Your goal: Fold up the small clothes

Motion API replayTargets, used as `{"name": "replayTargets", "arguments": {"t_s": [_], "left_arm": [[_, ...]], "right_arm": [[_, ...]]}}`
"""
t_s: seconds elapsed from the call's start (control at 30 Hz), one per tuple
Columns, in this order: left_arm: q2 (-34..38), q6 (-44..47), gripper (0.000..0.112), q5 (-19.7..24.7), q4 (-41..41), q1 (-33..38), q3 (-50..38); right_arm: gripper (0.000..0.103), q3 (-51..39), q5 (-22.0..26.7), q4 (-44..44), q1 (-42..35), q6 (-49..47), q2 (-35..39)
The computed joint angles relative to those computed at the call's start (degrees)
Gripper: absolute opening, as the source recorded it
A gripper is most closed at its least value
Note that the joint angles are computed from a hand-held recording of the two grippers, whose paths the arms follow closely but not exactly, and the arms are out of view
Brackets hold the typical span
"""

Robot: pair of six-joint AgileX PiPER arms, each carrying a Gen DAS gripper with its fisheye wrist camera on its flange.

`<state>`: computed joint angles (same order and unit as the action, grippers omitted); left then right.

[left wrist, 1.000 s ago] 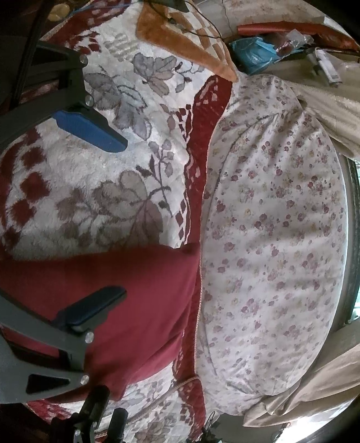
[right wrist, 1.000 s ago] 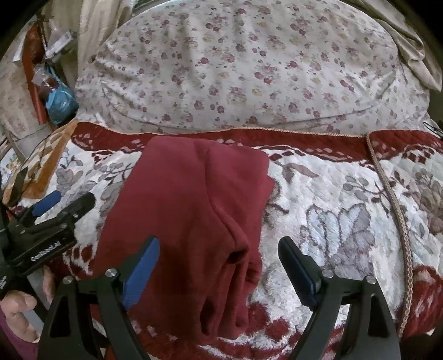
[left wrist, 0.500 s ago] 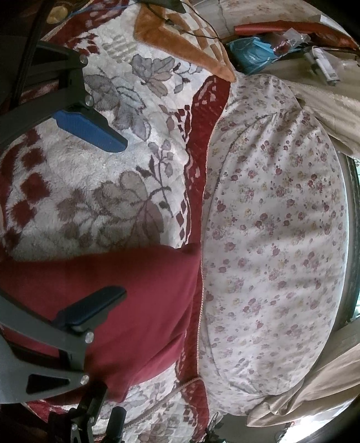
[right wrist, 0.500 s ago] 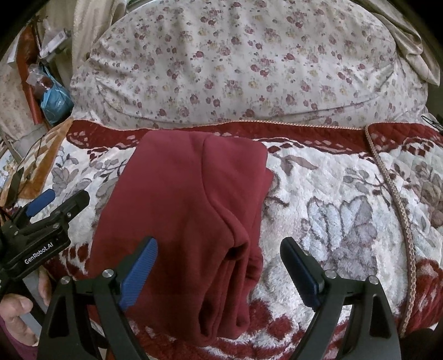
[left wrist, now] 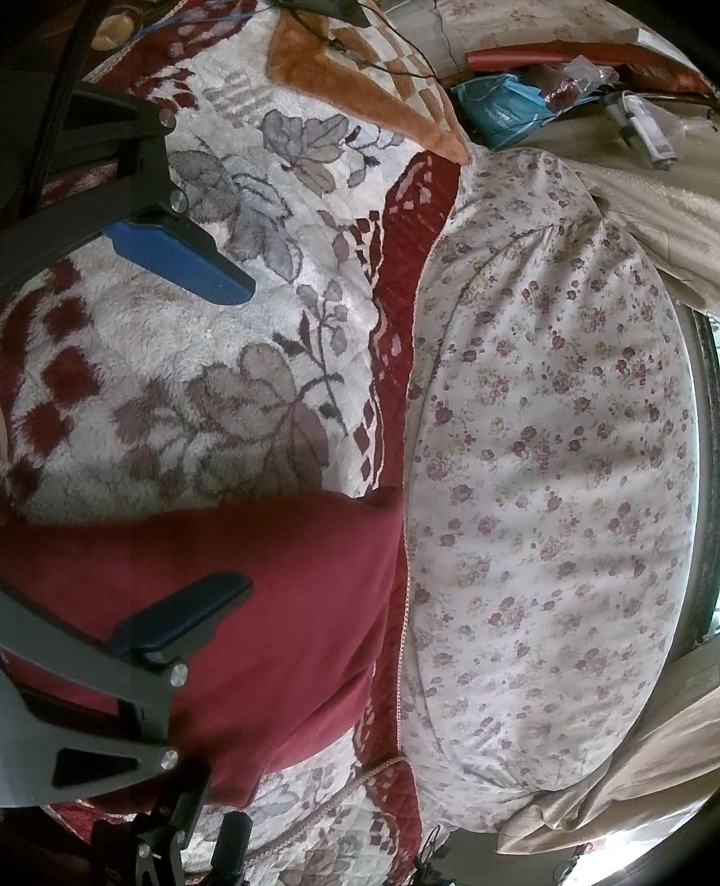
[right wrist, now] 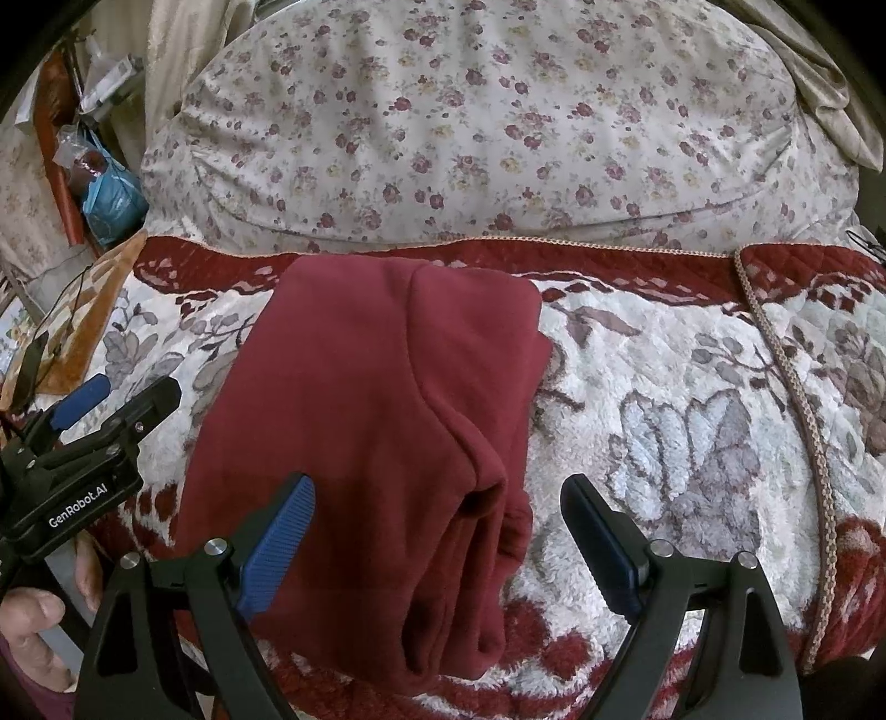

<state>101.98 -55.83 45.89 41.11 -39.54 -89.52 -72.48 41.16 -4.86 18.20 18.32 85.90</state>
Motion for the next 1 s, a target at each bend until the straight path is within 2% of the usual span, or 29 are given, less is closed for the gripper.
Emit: {"name": "replayTargets", "arguments": {"t_s": [1.0], "left_arm": [[0.2,0.9,0.096,0.3,-0.7,-0.1,0.0]], "right_arm": [[0.094,-0.1,-0.4,2.2,-0.2,-1.3,1.6]]}}
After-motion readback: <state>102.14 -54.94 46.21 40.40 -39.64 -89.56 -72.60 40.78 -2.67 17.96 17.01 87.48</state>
